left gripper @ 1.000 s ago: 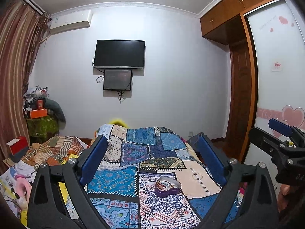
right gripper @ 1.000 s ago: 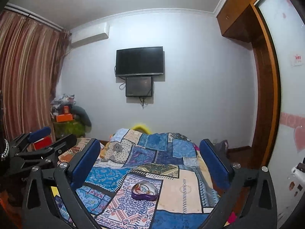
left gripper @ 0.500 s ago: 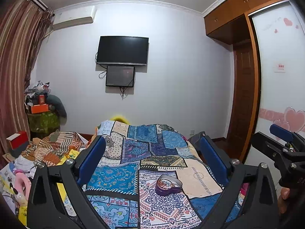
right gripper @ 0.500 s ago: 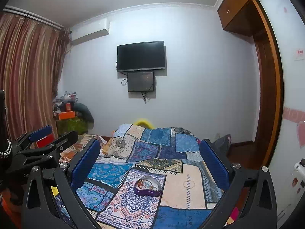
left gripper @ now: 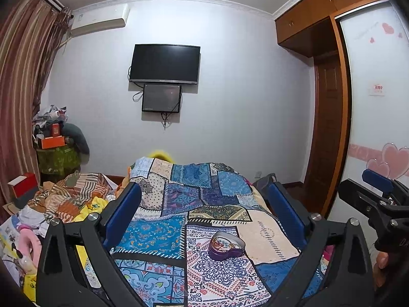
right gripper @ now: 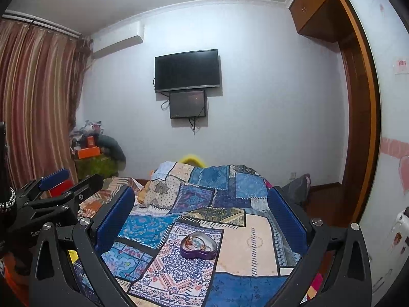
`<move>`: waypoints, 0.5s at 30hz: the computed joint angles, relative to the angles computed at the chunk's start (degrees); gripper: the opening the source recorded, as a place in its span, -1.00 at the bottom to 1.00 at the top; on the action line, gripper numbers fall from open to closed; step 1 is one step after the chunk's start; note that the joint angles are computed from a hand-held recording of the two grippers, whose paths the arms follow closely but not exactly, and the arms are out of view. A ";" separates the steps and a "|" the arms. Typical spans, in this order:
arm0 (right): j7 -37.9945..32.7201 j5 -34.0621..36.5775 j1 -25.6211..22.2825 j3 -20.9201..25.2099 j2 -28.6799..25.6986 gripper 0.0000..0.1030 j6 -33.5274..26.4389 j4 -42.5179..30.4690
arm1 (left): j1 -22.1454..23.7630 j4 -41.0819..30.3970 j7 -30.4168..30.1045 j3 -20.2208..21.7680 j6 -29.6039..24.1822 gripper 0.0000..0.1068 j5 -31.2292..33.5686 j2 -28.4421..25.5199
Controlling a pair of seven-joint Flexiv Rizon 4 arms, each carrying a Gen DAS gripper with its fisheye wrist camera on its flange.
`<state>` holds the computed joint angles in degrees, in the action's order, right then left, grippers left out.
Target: Organize jewelry
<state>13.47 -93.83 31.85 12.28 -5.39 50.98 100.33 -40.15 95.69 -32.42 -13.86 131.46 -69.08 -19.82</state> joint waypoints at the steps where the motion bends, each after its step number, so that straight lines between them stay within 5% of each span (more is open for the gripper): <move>1: 0.00 0.14 -0.05 0.01 0.06 1.00 0.15 0.07 | -0.03 -0.06 0.17 0.02 0.03 0.87 -0.15 -0.03; 15: 0.04 1.22 -0.49 0.05 0.37 1.00 0.69 0.44 | 0.20 1.09 -1.24 0.62 -2.03 0.87 1.04 0.50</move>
